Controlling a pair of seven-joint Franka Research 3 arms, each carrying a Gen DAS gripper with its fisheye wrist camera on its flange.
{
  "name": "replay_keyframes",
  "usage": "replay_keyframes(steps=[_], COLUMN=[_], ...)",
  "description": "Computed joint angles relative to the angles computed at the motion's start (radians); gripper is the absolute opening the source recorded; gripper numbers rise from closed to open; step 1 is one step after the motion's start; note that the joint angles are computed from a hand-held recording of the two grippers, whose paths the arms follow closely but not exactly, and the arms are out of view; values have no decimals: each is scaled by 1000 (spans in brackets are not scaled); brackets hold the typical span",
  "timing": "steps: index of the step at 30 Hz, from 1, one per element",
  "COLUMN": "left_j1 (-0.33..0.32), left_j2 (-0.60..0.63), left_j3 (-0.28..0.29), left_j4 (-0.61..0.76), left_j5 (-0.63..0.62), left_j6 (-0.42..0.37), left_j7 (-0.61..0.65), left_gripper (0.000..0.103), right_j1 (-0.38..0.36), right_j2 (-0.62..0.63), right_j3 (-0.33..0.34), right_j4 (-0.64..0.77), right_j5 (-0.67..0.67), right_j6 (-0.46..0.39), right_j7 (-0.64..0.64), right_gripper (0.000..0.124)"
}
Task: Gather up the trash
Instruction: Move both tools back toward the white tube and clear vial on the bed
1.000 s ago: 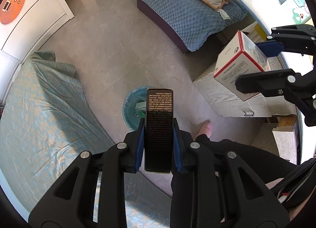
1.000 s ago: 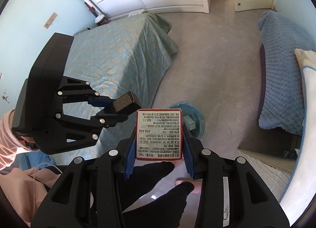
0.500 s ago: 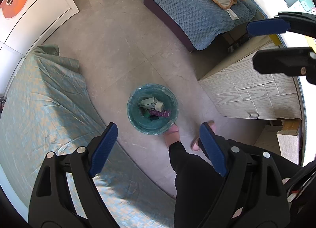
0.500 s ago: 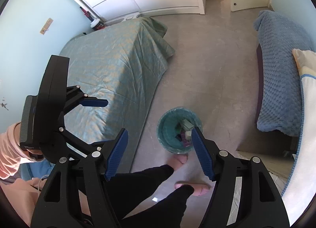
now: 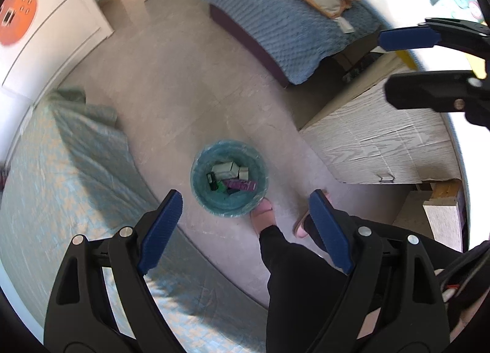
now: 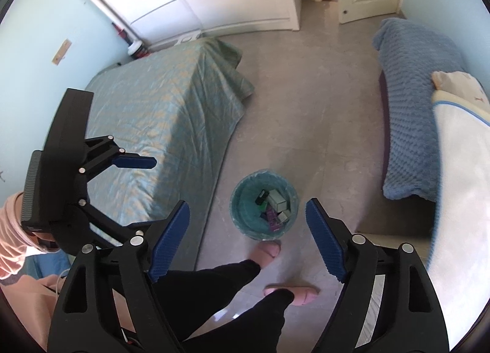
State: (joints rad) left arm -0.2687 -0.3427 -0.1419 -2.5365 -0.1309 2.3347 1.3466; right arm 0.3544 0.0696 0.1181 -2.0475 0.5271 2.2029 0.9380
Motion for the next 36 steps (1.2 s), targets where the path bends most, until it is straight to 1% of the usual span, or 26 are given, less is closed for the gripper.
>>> replay_keyframes(steps=[5, 8, 11, 14, 18, 21, 25, 28, 30, 34, 36], left_j1=[-21, -32, -41, -48, -60, -75, -114, -167, -201, -291, -344], left_j2=[58, 111, 169, 233, 326, 406, 530, 639, 697, 870, 971], left_j3=[-25, -40, -55, -77, -109, -137, -175, -198, -202, -208, -205], left_j4=[83, 149, 220, 301, 421, 525, 683, 822, 899, 1148, 1303], left_j5=[44, 72, 88, 114, 145, 181, 227, 275, 308, 346, 351], left_j6=[13, 21, 29, 36, 38, 34, 15, -11, -31, -131, -201], left_j7=[67, 128, 195, 265, 349, 394, 408, 400, 394, 399, 407], left_gripper=[82, 83, 83, 83, 83, 83, 83, 83, 83, 82, 82], right_j1=[-23, -45, -71, -107, -174, -240, -349, -436, -501, -617, -667], right_j2=[-69, -132, -205, -282, -401, -495, -616, -671, -696, -713, -674], right_j3=[-24, -42, -63, -83, -103, -122, -165, -203, -232, -288, -323], right_j4=[-70, -130, -196, -260, -353, -426, -516, -550, -562, -572, -541], right_j5=[-8, -18, -33, -73, -159, -228, -307, -355, -395, -444, -457], right_j6=[51, 92, 132, 162, 194, 210, 199, 168, 149, 133, 134], right_j7=[23, 42, 61, 100, 181, 229, 265, 264, 246, 203, 171], right_gripper=[79, 83, 83, 83, 86, 87, 88, 88, 88, 88, 88])
